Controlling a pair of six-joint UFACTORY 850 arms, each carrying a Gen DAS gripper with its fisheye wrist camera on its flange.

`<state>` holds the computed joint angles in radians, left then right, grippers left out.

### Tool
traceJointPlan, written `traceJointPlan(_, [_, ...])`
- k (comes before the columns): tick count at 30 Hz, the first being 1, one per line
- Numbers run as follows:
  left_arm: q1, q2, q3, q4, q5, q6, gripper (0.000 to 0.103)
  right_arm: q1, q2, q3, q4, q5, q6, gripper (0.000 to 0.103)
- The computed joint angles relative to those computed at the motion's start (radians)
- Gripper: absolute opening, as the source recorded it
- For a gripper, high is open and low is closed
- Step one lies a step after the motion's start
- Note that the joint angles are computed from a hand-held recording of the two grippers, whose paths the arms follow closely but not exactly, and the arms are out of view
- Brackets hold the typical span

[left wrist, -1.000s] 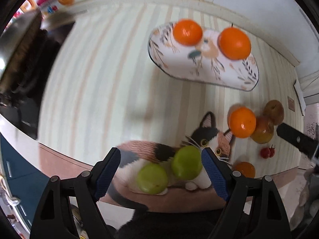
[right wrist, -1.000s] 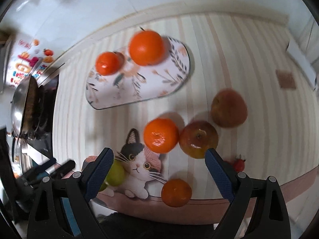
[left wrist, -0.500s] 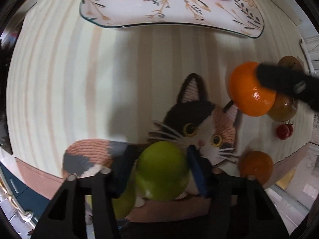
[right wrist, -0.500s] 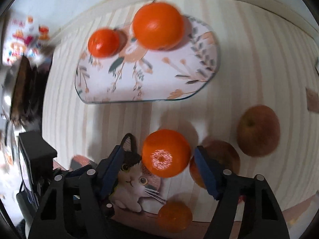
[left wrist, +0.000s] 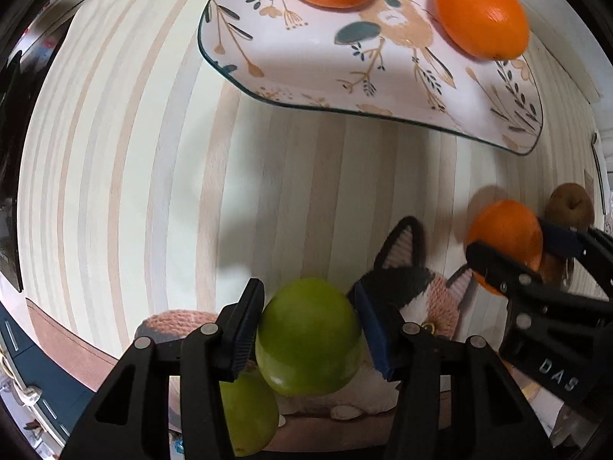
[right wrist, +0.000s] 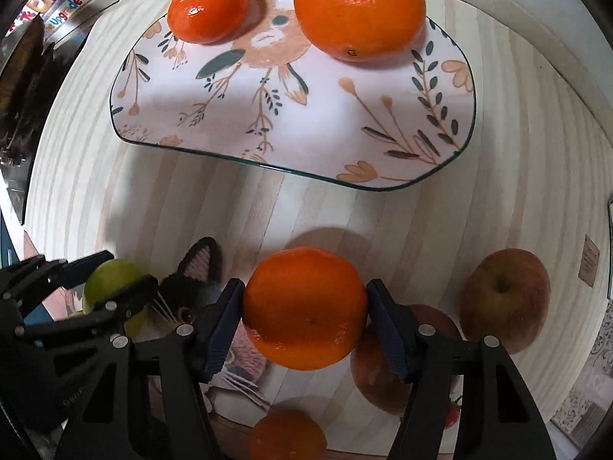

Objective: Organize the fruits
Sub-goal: 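Carry the green apple and tangerine onto the floral plate and release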

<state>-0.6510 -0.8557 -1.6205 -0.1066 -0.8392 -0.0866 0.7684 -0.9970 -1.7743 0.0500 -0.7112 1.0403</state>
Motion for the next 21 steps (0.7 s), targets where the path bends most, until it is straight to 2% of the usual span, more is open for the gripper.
traceJointPlan(2, [0.003,0.000,-0.003,-0.004,0.001,-0.006,0.046,0.002,0.010,0.017,-0.011,0.023,0.017,0.067])
traceJointPlan(10, [0.041,0.029,-0.028,-0.035,-0.006,0.042,0.043,-0.005,0.132,0.201,0.007,0.237,0.112,0.067])
traceJointPlan(13, [0.059,0.039,-0.054,-0.066,-0.014,0.066,0.037,-0.009,0.168,0.238,-0.027,0.288,0.154,0.067])
traceJointPlan(14, [0.064,0.039,-0.069,-0.077,-0.020,0.072,0.027,-0.012,0.176,0.244,-0.031,0.299,0.161,0.067])
traceJointPlan(15, [0.068,0.036,-0.090,-0.084,-0.030,0.076,0.025,-0.015,0.187,0.251,-0.042,0.312,0.173,0.067])
traceJointPlan(18, [0.082,-0.002,-0.181,-0.085,-0.068,0.073,0.026,-0.027,0.186,0.219,-0.088,0.293,0.194,0.067])
traceJointPlan(20, [0.088,-0.048,-0.242,-0.086,-0.129,0.095,0.027,-0.035,0.180,0.204,-0.085,0.284,0.185,0.067])
traceJointPlan(21, [0.095,-0.065,-0.271,-0.098,-0.140,0.092,0.035,-0.040,0.178,0.203,-0.071,0.288,0.176,0.067])
